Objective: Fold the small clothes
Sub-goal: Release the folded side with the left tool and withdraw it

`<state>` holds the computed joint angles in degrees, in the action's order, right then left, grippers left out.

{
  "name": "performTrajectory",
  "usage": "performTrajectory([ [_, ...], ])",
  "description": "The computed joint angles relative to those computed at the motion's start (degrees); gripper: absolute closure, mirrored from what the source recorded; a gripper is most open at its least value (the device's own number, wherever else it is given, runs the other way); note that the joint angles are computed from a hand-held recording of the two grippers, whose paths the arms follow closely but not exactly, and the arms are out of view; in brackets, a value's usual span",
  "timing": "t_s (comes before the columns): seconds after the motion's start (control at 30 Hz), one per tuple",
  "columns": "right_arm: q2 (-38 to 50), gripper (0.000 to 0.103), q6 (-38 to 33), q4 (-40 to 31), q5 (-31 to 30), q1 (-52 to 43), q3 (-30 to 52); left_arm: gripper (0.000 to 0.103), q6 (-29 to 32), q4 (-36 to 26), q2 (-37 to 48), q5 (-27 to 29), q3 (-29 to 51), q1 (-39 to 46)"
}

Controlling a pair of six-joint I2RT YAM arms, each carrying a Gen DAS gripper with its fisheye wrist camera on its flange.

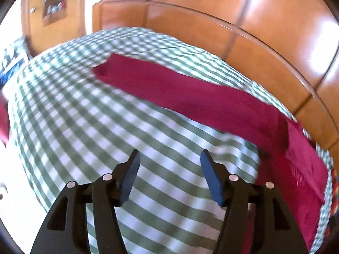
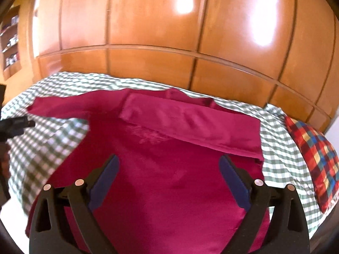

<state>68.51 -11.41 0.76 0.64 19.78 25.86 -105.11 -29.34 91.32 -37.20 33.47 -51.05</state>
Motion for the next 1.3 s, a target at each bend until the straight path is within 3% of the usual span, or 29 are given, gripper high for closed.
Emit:
performTrajectory([
  [0.17, -1.2, 0.009, 1.2, -1.4, 2.4, 6.4, -0.9, 0.042, 1.8, 2.7, -10.0, 1.0, -9.5, 6.5],
  [0.27, -0.6, 0.008, 1.5, -3.7, -1.5, 8.5, -0.4, 0.038, 5.8, 5.9, -14.8, 2.1, -13.8, 12.5],
  [0.37, 0.5, 0.004, 1.2, -6.8, -9.7, 8.6, 0.6, 0.035, 10.5, 10.0, -19.8, 3.9, -18.2, 20.3],
  [0.47, 1.0, 0.004, 1.3, -5.0, -6.2, 12.2, -0.1, 0.035, 16.7, 14.4, -22.7, 6.2, -21.1, 28.3],
  [0.6, 3.2, 0.004, 1.7, -0.4, 2.7, 15.8, -1.1, 0.034, 23.1, 18.3, -21.9, 7.8, -21.8, 35.5],
  [0.7, 5.8, 0.004, 1.6, 3.3, 6.2, 15.3, -1.5, 0.034, 28.9, 23.2, -18.3, 10.0, -21.5, 41.6],
  [1.03, 13.4, 0.004, 0.3, 7.6, 7.0, 9.4, 0.7, 0.035, 36.3, 30.3, -5.3, 12.4, -15.7, 47.9],
  [1.3, 15.4, 0.004, 1.7, 7.7, 5.9, 8.1, 2.2, 0.063, 40.4, 31.3, 1.1, 13.3, -10.8, 49.5],
])
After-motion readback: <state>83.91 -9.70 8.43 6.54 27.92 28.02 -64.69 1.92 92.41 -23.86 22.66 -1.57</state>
